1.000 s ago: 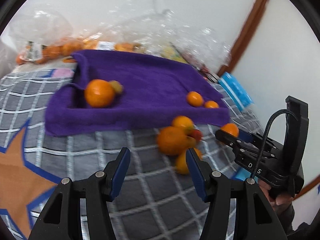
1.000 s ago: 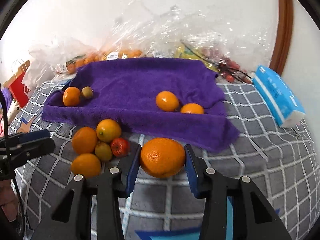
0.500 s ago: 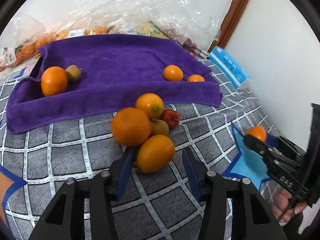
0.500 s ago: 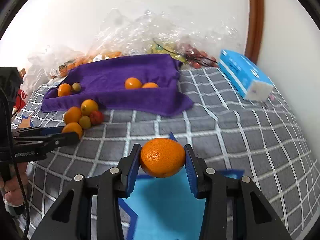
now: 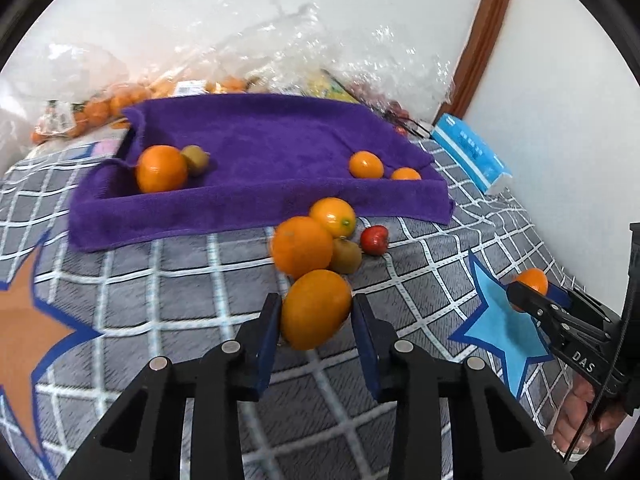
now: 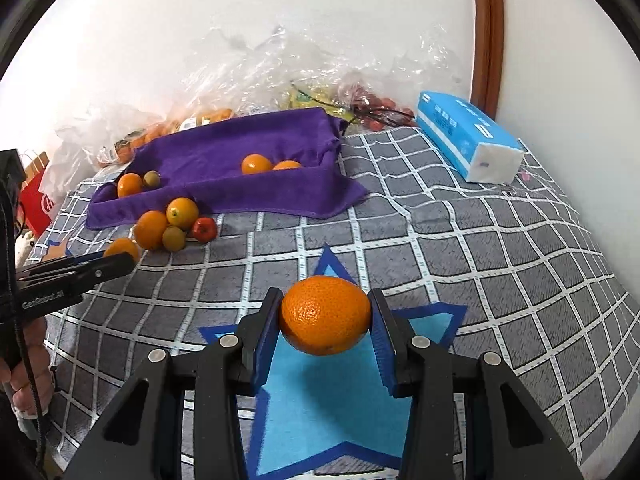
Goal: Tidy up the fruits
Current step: 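Lift the large orange with the right tool while the left tool grasps another orange, then carry both oranges over the towel, lower them and open both tools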
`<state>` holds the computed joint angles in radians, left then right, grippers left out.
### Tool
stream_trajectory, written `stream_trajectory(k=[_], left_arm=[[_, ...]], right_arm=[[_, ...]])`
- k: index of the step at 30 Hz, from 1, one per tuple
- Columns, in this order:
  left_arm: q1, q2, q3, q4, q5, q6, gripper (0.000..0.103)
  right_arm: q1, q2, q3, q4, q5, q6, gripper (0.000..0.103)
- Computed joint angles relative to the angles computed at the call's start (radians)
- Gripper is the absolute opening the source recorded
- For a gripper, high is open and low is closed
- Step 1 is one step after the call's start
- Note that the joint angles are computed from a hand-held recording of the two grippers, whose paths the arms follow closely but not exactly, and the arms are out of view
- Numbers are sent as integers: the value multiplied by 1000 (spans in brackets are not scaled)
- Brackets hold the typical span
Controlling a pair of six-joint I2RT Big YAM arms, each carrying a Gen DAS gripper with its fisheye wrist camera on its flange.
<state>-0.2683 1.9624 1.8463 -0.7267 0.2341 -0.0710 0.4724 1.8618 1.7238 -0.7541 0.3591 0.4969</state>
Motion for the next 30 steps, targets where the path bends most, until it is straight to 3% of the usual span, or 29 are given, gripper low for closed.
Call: stream_trajectory(k=[8, 14, 23, 30], left_arm=[[50, -96, -104, 72, -49, -46, 34], [82, -121, -107, 96, -72, -84, 34], [96, -82, -10, 104, -74, -112, 34], [92, -4, 125, 72, -70, -127, 34]], right_arm=[[16, 19, 65, -2, 12, -3, 43], [11, 34, 124, -24, 13, 22, 43], [-10, 73, 225, -20, 1, 38, 43], [-29, 157, 380, -68, 3, 8, 43]])
